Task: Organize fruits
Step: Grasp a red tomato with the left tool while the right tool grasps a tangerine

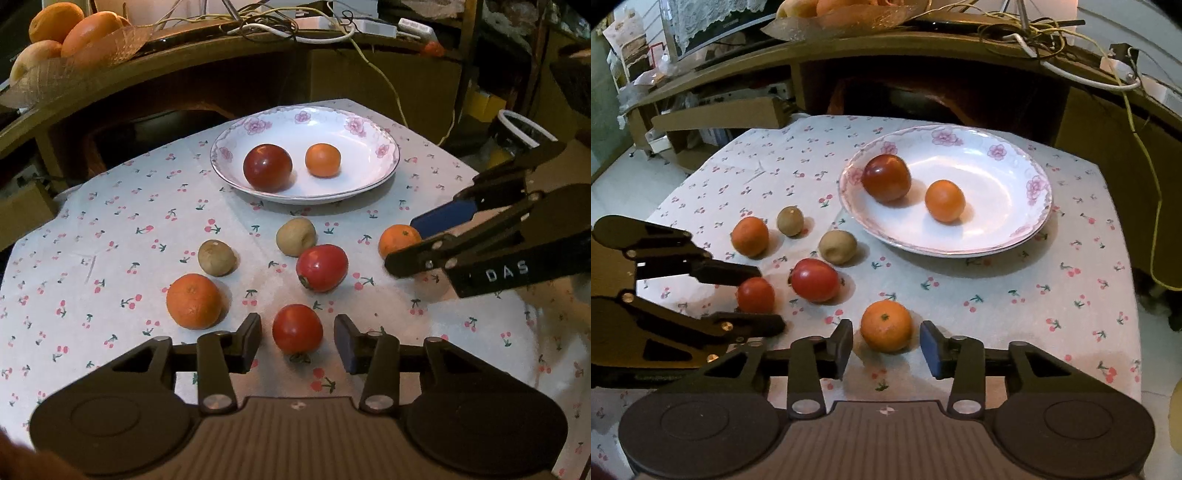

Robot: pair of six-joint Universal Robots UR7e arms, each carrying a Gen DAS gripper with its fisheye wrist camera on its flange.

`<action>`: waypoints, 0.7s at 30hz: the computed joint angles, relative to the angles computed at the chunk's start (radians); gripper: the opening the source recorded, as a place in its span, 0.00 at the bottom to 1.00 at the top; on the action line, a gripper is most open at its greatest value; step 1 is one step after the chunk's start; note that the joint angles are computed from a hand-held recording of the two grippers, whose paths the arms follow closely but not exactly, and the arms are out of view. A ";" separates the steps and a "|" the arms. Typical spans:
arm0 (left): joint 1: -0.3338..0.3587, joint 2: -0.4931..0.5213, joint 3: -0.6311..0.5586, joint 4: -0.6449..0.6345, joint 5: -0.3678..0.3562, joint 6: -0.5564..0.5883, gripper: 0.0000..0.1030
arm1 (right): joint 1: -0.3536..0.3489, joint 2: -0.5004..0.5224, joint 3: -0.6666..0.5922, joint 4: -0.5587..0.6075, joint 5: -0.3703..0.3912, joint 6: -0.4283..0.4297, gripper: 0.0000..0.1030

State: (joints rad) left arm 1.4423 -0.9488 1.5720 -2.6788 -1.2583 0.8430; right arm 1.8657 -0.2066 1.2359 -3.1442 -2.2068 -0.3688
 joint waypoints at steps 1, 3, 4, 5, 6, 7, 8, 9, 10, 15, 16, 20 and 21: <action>0.000 0.001 -0.001 -0.002 0.001 -0.001 0.50 | -0.001 -0.001 0.000 -0.003 0.000 0.003 0.44; 0.002 0.002 -0.004 0.003 0.001 -0.002 0.50 | -0.004 0.000 -0.002 -0.006 0.003 0.007 0.46; 0.002 0.001 -0.004 0.002 0.002 0.000 0.51 | -0.005 0.000 -0.002 -0.009 0.007 0.009 0.46; 0.003 0.000 -0.004 0.002 0.003 0.002 0.52 | -0.006 0.000 -0.001 -0.008 0.008 0.009 0.46; 0.004 0.001 -0.004 -0.001 0.002 0.004 0.52 | -0.006 0.001 -0.001 -0.008 0.008 0.008 0.46; 0.004 0.001 -0.004 -0.003 0.001 0.006 0.53 | -0.005 0.004 0.000 -0.017 0.007 0.001 0.46; 0.004 0.000 -0.003 -0.004 0.000 0.008 0.53 | -0.005 0.004 0.000 -0.021 0.008 0.000 0.47; 0.005 -0.001 -0.001 -0.005 0.000 0.006 0.53 | -0.005 0.003 0.001 -0.017 0.012 0.002 0.47; 0.005 -0.001 0.000 -0.005 -0.001 0.004 0.52 | -0.005 0.003 0.003 -0.018 0.015 -0.001 0.47; 0.007 -0.008 0.001 0.020 -0.021 -0.015 0.39 | -0.003 0.003 0.003 -0.018 0.008 -0.014 0.41; 0.006 -0.010 0.005 0.016 -0.020 -0.010 0.38 | -0.002 0.004 0.004 -0.020 0.005 -0.016 0.39; 0.005 -0.012 0.004 0.021 -0.018 -0.021 0.32 | 0.001 0.007 -0.004 -0.011 -0.001 -0.002 0.30; 0.004 -0.011 0.002 0.024 -0.016 -0.022 0.32 | 0.003 0.008 -0.006 -0.006 -0.003 -0.002 0.30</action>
